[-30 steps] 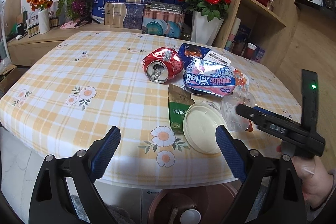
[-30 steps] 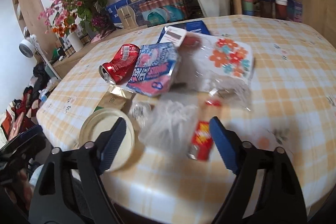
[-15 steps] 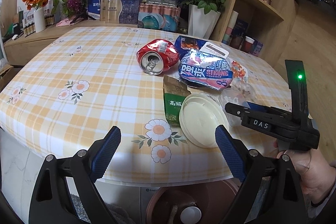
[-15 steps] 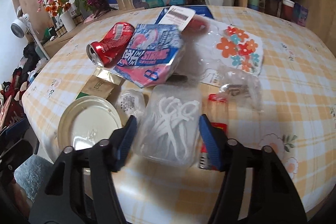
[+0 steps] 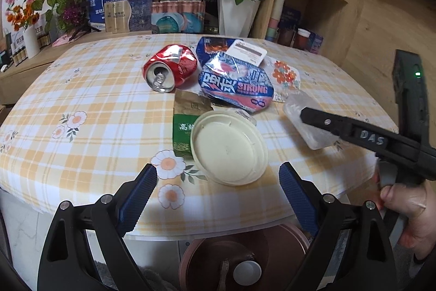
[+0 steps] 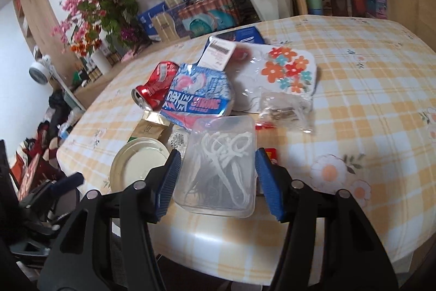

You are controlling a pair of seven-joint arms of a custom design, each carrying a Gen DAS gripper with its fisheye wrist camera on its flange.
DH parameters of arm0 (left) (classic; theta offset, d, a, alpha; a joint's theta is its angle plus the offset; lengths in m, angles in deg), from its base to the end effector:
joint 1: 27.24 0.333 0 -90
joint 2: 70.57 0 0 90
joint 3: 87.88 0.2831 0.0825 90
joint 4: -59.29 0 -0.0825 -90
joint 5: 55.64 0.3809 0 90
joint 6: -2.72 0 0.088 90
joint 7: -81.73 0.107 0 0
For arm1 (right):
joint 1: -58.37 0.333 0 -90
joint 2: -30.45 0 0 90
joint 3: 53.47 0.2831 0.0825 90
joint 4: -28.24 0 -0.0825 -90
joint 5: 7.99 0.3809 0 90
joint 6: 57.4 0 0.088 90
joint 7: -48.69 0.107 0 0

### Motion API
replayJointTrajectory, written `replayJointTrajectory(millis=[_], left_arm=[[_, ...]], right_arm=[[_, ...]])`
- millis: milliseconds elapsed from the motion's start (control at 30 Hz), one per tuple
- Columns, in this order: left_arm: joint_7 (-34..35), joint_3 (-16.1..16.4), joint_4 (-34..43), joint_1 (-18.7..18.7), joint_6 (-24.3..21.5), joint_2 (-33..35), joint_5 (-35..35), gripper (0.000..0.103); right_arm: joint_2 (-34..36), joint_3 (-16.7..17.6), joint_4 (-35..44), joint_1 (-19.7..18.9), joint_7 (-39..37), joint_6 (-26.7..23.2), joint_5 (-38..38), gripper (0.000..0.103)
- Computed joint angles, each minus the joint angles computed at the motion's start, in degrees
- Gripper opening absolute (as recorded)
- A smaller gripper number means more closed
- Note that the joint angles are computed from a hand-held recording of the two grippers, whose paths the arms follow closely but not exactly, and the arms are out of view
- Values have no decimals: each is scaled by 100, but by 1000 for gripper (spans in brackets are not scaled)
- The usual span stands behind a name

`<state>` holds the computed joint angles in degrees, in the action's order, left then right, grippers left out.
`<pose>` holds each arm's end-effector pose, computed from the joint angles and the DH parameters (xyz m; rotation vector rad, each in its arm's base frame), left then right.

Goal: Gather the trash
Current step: 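Lift the floss bag with the right gripper while the left gripper grasps the cream lid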

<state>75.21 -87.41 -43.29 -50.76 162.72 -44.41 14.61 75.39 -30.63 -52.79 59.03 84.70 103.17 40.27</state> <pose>0.5894 -0.2984 0.3070 -1.9177 1.5545 -0.8041 0.7149 0.1967 0.2891 -1.8721 1.2150 -0.1263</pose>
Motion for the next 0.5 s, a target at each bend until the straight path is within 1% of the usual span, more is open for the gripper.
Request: replayJointTrajectory(millis=[33, 100, 233, 333, 433, 500], left_arm=[[177, -66, 107, 32, -66, 94, -178, 89], [423, -95, 327, -1, -221, 272, -420, 89], [1116, -93, 1102, -235, -1039, 811, -983, 90], [1583, -29, 1695, -406, -1559, 1218, -1315, 92], [1929, 63, 2133, -521, -1815, 1529, -1552, 93], [2144, 130, 2455, -608, -2114, 1740, -1697, 94]], right_arm=[[-56, 74, -105, -90, -119, 64, 89, 58], [-129, 164, -232, -202, -300, 145, 230, 58], [-230, 252, -410, -353, -658, 211, 493, 58], [-270, 332, -466, -468, -963, 254, 744, 57], [-284, 368, -452, -546, -1206, 182, 1022, 57], [-288, 316, -436, -528, -1304, 128, 1157, 57]])
